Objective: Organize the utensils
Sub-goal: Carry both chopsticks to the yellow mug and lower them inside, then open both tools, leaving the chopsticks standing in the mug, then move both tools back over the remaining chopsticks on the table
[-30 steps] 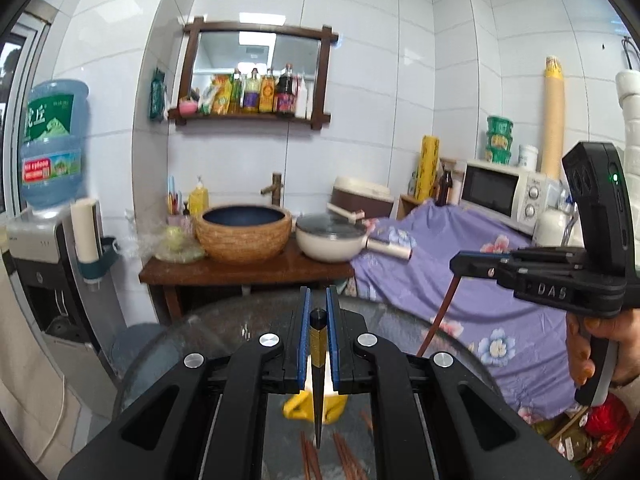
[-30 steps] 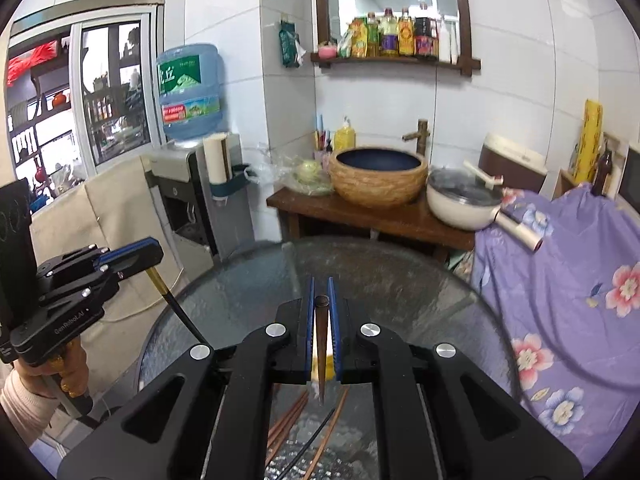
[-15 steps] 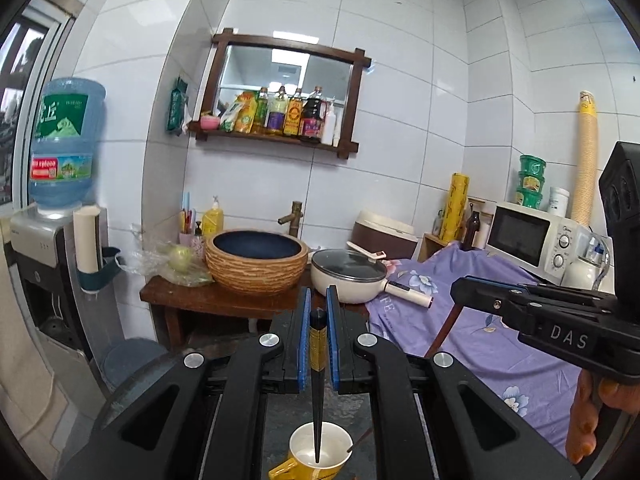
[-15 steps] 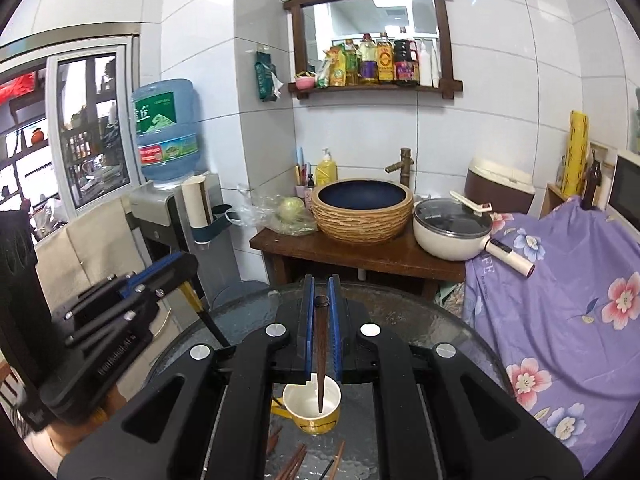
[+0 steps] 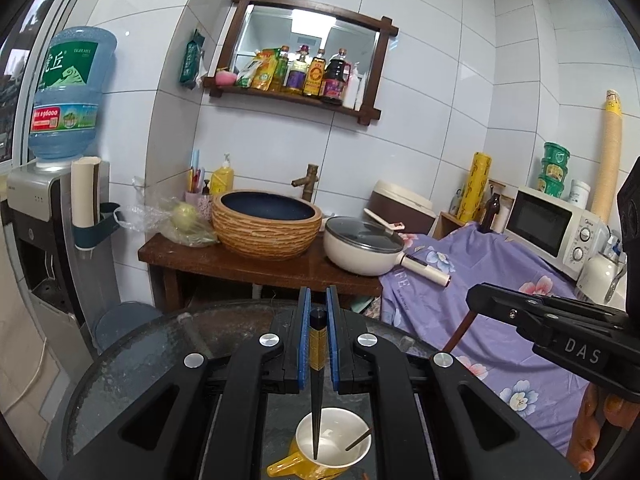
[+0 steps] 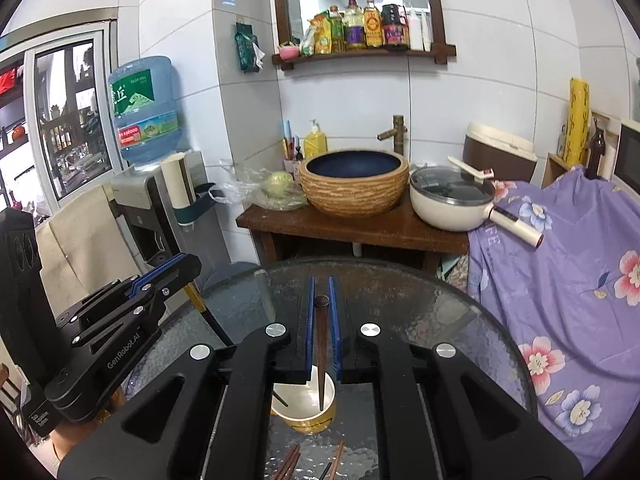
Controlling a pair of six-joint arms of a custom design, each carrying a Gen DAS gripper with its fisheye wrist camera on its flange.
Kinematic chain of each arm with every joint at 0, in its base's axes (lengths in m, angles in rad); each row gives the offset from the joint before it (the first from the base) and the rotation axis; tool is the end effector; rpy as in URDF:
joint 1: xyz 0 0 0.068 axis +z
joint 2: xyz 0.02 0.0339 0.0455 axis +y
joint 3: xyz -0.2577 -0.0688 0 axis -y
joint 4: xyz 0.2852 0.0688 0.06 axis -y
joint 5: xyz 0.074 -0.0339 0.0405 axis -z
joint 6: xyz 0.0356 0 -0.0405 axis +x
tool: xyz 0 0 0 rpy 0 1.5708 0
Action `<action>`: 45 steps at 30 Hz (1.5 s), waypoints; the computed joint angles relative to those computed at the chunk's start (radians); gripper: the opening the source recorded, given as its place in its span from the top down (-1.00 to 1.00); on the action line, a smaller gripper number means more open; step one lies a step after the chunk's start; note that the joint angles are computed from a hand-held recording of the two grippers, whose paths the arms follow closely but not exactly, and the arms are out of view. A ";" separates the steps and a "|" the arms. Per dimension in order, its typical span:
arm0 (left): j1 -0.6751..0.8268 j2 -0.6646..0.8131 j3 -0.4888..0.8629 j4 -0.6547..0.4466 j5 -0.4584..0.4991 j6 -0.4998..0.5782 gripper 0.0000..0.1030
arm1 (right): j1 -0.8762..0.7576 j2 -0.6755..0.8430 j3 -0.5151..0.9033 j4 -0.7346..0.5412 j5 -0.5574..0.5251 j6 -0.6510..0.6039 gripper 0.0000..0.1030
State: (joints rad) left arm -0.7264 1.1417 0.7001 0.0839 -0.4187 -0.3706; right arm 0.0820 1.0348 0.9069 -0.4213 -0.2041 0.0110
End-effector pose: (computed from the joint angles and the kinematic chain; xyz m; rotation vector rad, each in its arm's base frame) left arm 0.2309 -0.1858 0.2429 0.0603 1.9100 -0.3411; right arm 0.2703 0.0295 0.3014 -0.1964 2.1100 0.2715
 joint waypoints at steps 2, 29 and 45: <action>0.009 0.025 -0.004 0.011 0.010 -0.006 0.85 | 0.001 0.014 -0.013 0.015 0.000 0.003 0.85; 0.013 0.058 -0.057 0.053 0.026 -0.016 0.26 | -0.025 0.032 -0.115 0.139 -0.017 0.025 0.07; -0.125 -0.410 -0.394 -0.039 -0.098 -0.044 -0.87 | -0.130 -0.435 -0.524 0.110 -0.071 0.005 -0.21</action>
